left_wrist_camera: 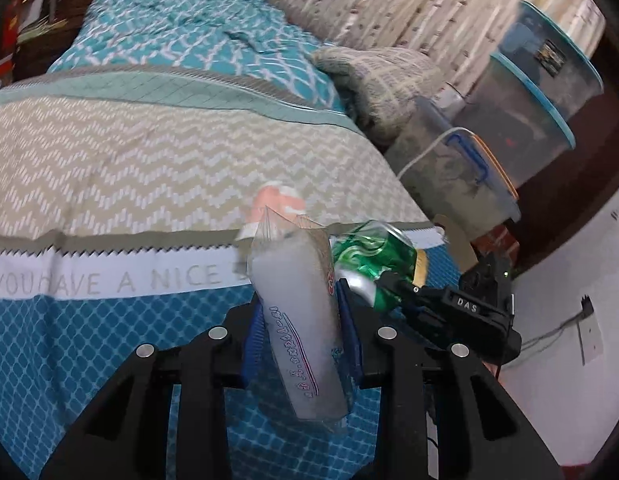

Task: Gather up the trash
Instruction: 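Grasp the white packet with the left tool while the right tool grasps the green can, then carry the packet and can over the bin and open both tools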

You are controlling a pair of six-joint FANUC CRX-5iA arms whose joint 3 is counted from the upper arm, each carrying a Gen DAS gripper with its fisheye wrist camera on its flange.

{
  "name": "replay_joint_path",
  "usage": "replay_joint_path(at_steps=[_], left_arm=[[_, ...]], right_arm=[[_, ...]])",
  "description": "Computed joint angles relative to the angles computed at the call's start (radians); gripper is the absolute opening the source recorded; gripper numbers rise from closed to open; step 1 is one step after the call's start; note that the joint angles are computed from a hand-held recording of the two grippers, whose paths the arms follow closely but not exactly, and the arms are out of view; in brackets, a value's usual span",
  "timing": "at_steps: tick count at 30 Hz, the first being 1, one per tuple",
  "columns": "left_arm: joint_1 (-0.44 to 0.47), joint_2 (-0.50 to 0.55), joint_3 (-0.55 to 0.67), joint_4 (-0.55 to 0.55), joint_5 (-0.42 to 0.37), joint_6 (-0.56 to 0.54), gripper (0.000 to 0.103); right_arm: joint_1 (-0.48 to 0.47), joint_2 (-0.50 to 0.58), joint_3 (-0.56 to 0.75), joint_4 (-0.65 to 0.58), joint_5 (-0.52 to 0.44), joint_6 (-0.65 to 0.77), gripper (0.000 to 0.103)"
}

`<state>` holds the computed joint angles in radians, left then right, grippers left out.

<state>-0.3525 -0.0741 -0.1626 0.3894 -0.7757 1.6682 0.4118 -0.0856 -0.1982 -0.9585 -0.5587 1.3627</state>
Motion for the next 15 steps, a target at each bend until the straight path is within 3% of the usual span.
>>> replay_joint_path(at_steps=[3,9,12,15], left_arm=[[-0.022,0.042,0.044,0.027,-0.010,-0.037,0.031],[-0.089,0.187,0.205,0.061,-0.038,-0.101,0.031],[-0.131,0.288,0.329,0.058,-0.082,-0.118,0.031],[-0.187,0.441,0.535,0.044,-0.158,-0.127,0.031]], right_arm=[[-0.042,-0.025,-0.004,-0.101,-0.039,0.101,0.017],[-0.142,-0.125,-0.085,-0.173,-0.044,0.149,0.017],[-0.177,-0.215,-0.157,-0.124,-0.001,0.101,0.017],[-0.192,-0.301,-0.221,-0.024,0.053,0.011,0.017]])
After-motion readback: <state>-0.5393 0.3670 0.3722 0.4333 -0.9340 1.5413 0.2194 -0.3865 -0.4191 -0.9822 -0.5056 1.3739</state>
